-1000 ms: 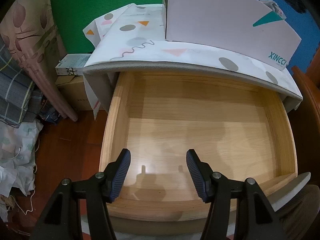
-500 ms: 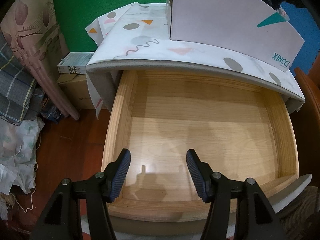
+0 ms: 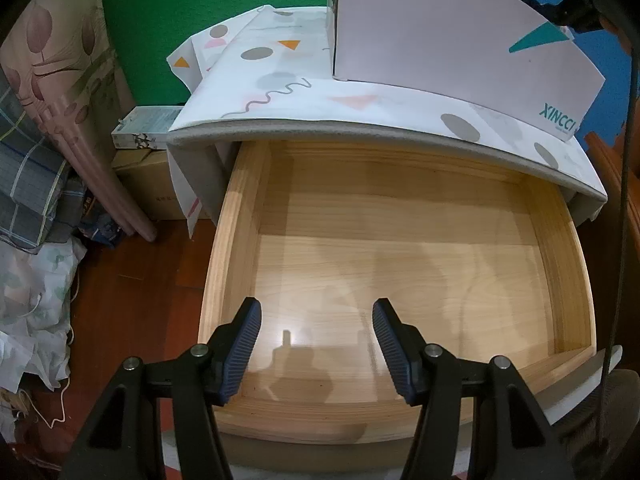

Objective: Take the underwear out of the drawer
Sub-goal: 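Withdraw the open right tool back over the empty drawer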

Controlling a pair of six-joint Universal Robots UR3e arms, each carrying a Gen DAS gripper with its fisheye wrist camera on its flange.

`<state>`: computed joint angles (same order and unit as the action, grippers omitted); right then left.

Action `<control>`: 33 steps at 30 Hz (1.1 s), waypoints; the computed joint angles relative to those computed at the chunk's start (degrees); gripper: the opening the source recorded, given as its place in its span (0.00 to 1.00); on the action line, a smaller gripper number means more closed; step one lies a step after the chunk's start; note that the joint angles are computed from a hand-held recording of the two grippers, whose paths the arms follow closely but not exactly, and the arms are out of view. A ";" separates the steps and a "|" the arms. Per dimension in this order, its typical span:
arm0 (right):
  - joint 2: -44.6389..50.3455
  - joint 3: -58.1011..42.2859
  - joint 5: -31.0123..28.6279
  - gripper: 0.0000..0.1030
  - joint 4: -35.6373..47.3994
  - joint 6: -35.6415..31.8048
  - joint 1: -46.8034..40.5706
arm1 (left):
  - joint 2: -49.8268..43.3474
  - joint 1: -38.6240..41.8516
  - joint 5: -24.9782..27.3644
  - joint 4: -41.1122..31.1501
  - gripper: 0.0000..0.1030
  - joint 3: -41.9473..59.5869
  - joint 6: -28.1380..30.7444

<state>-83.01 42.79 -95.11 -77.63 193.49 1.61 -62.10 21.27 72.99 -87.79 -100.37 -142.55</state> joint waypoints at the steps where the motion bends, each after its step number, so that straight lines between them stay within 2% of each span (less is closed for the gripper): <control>1: -0.31 0.20 0.69 0.54 -0.07 -0.19 -0.21 | -0.04 -0.01 -0.05 -0.01 0.58 -0.02 -0.06; 8: -0.96 -2.01 -1.12 0.64 0.84 -0.45 1.60 | 0.16 -0.32 0.14 -0.20 0.58 0.18 -0.65; 10: -1.88 -2.70 -1.07 0.73 1.00 -0.22 1.64 | 0.25 -0.74 0.40 0.07 0.58 -0.05 -0.83; 13: -4.28 -3.16 -0.32 0.82 1.35 0.45 1.37 | 0.28 -1.33 0.91 0.67 0.58 -0.29 -1.12; 20: -13.73 1.02 -0.97 0.90 2.18 1.43 1.51 | 1.29 -1.43 1.04 1.72 0.58 -0.94 -1.17; 22: -18.42 6.23 -2.34 0.94 0.85 1.87 2.80 | 1.84 -1.29 1.07 2.00 0.58 -1.29 -1.07; 28: -33.78 27.79 -8.54 0.96 -3.03 6.76 11.49 | 5.58 -0.14 -0.48 1.36 0.58 -2.10 1.30; 30: -37.56 34.99 -13.19 0.96 -4.37 12.28 17.74 | 6.58 -0.11 -0.42 1.57 0.58 -2.43 1.46; 33: -39.96 43.44 -20.57 0.96 -4.37 24.24 28.44 | 8.01 1.25 -1.90 -0.71 0.58 -2.28 2.62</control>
<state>-122.97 86.22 -115.68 -81.99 217.73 30.05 -54.09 22.52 71.09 -88.50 -102.66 -139.92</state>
